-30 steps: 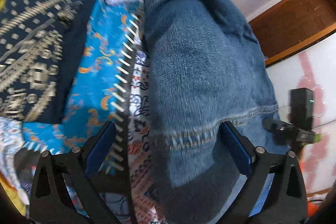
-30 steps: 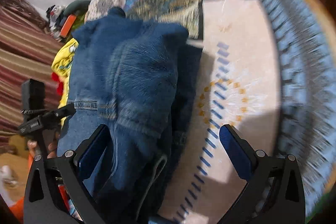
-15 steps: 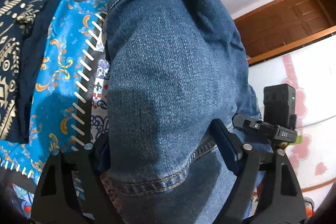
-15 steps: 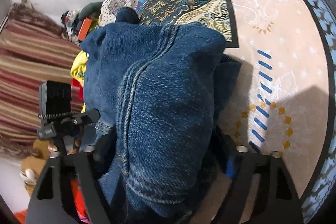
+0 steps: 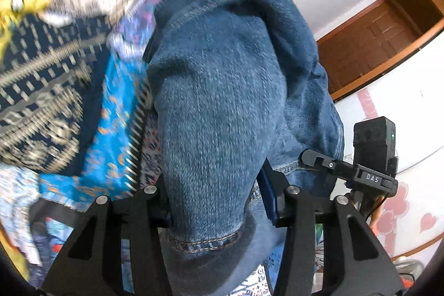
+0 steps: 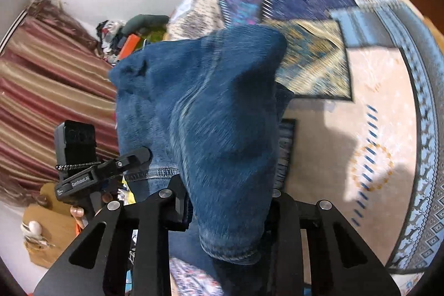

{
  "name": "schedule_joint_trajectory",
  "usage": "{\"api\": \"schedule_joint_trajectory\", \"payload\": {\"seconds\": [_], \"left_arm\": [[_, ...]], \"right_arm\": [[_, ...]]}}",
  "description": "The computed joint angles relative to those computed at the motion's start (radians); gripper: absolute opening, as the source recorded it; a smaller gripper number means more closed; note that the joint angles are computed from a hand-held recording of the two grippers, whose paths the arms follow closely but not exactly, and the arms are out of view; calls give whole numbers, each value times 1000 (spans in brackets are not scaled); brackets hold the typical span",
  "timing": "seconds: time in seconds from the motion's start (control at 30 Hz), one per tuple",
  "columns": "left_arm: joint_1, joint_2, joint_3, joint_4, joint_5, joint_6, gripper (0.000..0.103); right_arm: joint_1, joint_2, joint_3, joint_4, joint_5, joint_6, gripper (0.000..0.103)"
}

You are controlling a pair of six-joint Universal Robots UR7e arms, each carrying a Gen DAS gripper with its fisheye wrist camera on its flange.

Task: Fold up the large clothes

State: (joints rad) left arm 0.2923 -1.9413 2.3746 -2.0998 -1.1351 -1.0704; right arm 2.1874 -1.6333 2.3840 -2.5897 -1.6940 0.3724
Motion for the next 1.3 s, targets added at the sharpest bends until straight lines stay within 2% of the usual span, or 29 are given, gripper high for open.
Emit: {"api": "schedule_joint_trajectory", "payload": {"seconds": [0.2, 0.33, 0.47, 0.6, 0.67, 0.77, 0.87, 0.93, 1.03, 1.13, 1.17, 1.2, 1.27, 1.3], "left_arm": [[-123, -156, -103, 260, 148, -67, 48], [-174, -247, -184, 447, 242, -109, 48], [-141, -253, -251, 518, 300, -87, 48], [-102, -290, -292, 613, 329, -94, 48], [-60, -301, -291, 624, 331, -71, 48], [65, -315, -265, 567, 305, 1, 48], [254, -295, -214, 402, 238, 146, 48], [395, -249, -186, 284, 174, 242, 48], [557, -167, -149, 162, 120, 348, 49], [578, -138, -115, 101, 190, 399, 65], [575, -133, -112, 102, 209, 404, 74], [568, -130, -111, 115, 227, 402, 80], [545, -139, -111, 163, 259, 370, 82], [539, -145, -109, 179, 268, 361, 82]], "right_arm": [[129, 143, -115, -85, -29, 9, 27], [192, 246, -191, -145, -42, -5, 27], [220, 338, -237, -216, -41, -20, 27], [200, 445, -262, -305, 5, -17, 27], [189, 498, -272, -335, 9, -20, 27], [163, 574, -288, -363, 17, -15, 27], [118, 644, -296, -381, 42, -2, 27], [93, 693, -312, -369, 13, -19, 27], [53, 751, -330, -332, -23, -30, 27], [18, 772, -318, -357, -50, -37, 33], [20, 770, -318, -357, -61, -38, 35], [21, 767, -322, -342, -80, -52, 37], [45, 758, -332, -302, -132, -79, 49], [65, 754, -337, -283, -168, -97, 51]]}}
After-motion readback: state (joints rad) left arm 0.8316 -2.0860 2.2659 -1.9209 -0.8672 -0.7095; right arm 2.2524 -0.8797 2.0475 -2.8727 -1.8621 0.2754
